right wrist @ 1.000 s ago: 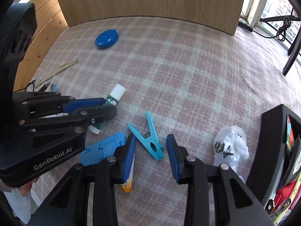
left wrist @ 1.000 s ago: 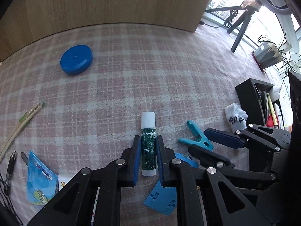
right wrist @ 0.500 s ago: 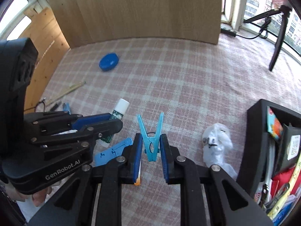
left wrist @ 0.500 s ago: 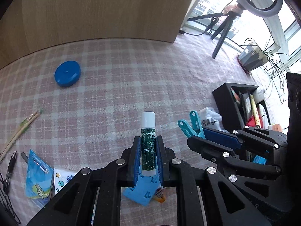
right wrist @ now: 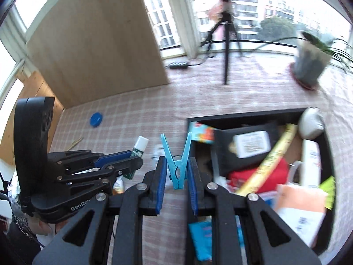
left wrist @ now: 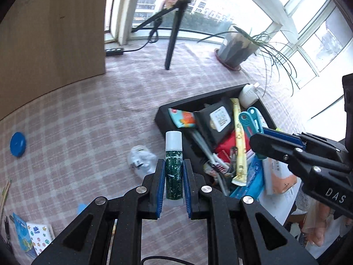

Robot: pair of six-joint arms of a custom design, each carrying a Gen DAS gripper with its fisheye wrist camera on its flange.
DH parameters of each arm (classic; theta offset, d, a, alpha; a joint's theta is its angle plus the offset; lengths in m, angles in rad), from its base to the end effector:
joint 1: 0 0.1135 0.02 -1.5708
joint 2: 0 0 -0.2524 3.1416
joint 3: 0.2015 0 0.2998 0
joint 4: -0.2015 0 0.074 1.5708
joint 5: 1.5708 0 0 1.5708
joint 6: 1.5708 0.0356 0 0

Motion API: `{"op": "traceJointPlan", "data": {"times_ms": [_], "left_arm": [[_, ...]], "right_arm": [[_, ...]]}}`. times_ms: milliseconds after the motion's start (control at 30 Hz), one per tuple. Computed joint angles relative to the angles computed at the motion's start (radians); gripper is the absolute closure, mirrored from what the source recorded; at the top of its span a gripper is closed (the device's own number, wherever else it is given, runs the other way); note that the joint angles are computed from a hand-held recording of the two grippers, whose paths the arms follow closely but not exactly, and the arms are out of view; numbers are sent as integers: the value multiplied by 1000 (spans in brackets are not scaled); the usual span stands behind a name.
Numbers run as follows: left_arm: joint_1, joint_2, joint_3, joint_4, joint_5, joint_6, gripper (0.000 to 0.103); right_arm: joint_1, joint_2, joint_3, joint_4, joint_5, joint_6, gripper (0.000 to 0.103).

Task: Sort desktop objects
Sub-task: 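Grasp the green glue stick with the left gripper while the right gripper grasps the blue clothespin, then carry the glue stick into the tray and open the left gripper while the right gripper drops the clothespin there, then move both grippers back to the table toward the plastic bag and phone stand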

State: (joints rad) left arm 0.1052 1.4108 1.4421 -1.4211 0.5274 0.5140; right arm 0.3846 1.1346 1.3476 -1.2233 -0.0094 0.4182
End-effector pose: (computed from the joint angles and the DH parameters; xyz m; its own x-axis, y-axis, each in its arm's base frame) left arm 0.2906 0.0127 0.3288 -0.8521 0.3372 -0.4002 0.4804 0.8074 -0.3426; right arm 0.2279 0.0926 0.3702 -0.8717 0.0853 -0.4826 -0.0282 0.9744 0.2232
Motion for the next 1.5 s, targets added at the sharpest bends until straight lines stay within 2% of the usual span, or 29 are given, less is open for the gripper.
{"op": "traceJointPlan", "data": {"times_ms": [233,467,567,600,633,667,700,767,933,1167,1500], "left_arm": [[-239,-59,-16,40,-11,-147,88],[-410,-90,-21,73,-40,-255,88],[-454,-84,-10,77,-36,-276,89],[-465,-82,-4,67,-27,-273,86],[-476,-84,1,61,-28,-275,74],[-486,-93,2,65,-42,-289,60],[-489,-110,-7,79,-47,-296,58],[-486,-128,-12,83,-55,-290,57],[-397,-142,-14,47,-58,-217,57],[-126,-122,-23,-29,-61,-45,57],[237,1,22,-60,-93,166,57]], "right_arm": [[-309,-173,-49,-108,-34,-95,84],[-657,-241,-68,-188,-147,-271,84],[-745,-254,-79,-206,-184,-319,84],[-766,-259,-82,-213,-204,-339,84],[-776,-263,-84,-218,-218,-353,84],[-777,-267,-85,-221,-213,-352,81],[-770,-270,-86,-219,-194,-338,78],[-775,-284,-87,-214,-195,-324,66],[-710,-278,-54,-212,-196,-277,65],[-441,-254,-49,-165,-119,-152,64],[-93,-123,-25,-64,-74,-22,63]]}}
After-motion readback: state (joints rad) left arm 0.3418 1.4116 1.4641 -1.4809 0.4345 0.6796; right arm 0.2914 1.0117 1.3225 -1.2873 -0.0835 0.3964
